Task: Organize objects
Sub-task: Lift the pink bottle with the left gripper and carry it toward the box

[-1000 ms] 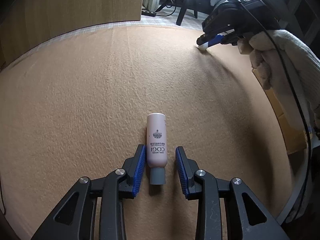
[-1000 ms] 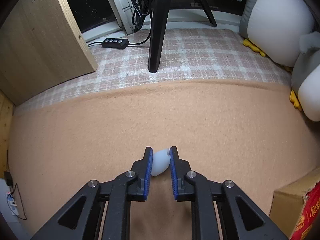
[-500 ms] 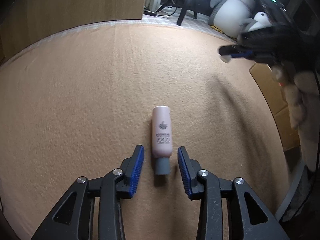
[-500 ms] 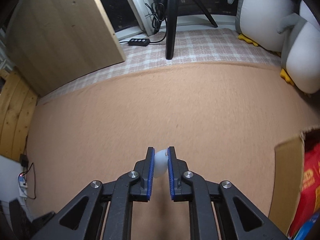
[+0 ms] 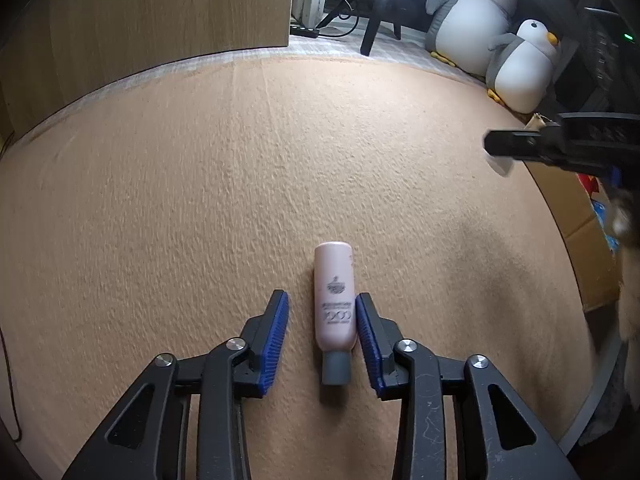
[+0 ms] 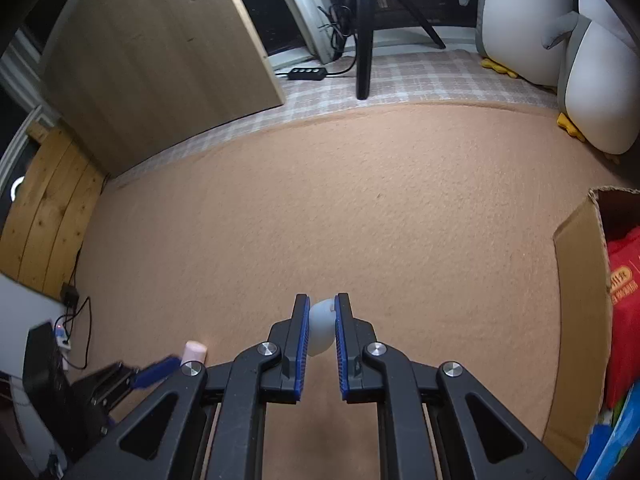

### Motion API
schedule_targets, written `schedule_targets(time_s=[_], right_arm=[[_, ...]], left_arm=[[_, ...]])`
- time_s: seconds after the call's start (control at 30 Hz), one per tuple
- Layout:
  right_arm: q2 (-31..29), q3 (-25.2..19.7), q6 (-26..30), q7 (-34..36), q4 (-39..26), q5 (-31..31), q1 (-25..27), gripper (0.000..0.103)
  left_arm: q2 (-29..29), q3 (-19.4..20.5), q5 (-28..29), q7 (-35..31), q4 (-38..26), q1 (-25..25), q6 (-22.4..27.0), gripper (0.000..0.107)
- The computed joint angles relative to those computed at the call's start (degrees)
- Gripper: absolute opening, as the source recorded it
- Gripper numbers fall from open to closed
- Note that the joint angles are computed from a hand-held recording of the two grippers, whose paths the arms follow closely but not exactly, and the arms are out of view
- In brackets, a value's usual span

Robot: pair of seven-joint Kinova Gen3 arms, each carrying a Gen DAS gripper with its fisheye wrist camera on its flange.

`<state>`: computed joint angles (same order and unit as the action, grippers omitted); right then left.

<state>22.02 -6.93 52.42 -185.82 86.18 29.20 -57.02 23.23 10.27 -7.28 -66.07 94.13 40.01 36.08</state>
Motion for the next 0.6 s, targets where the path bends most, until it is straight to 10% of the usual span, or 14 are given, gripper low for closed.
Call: schedule_targets(time_s=[0.6], right_arm=[[-3.7,-2.9,7.9,-8.7,0.8,6.8,-7.5,0.011]], left_arm=[[-1.5,0.4,0.6,2.8,-1.8,1.0,0.1,0.022]])
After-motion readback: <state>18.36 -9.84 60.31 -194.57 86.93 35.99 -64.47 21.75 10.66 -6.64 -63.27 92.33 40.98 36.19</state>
